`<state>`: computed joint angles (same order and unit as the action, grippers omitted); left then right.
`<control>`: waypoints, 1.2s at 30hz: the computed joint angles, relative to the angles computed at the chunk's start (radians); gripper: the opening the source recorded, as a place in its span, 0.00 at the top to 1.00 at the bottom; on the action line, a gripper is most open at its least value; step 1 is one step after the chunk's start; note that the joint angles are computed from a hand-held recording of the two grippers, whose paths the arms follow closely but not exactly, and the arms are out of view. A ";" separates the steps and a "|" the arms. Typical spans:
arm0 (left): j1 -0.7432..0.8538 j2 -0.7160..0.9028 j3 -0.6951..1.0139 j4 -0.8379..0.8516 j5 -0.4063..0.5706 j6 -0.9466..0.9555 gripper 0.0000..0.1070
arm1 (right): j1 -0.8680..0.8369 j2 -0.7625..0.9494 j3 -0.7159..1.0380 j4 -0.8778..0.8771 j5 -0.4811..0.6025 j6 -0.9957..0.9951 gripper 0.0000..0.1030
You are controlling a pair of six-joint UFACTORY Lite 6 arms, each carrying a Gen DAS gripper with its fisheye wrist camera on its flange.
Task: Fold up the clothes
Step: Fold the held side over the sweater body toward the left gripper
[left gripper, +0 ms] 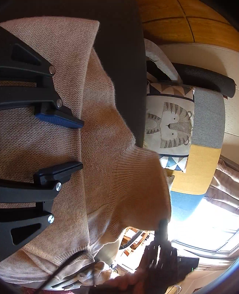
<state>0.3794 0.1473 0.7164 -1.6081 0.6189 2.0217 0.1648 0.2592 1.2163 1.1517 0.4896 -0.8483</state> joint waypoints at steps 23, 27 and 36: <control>0.242 0.228 0.340 0.541 0.485 -0.782 0.60 | 0.026 -0.761 -0.943 0.369 -0.044 -0.356 0.94; 0.205 0.260 0.385 0.566 0.489 -0.838 0.54 | 0.009 -0.748 -0.970 0.458 -0.025 -0.438 0.94; 0.061 0.048 0.256 0.705 0.312 -0.830 0.83 | 0.038 -0.733 -0.975 0.644 -0.058 -0.582 0.94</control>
<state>0.4401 0.1957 0.9726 -0.9028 0.9306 1.1918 0.2023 -0.4742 0.2415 1.7959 0.4312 -1.4305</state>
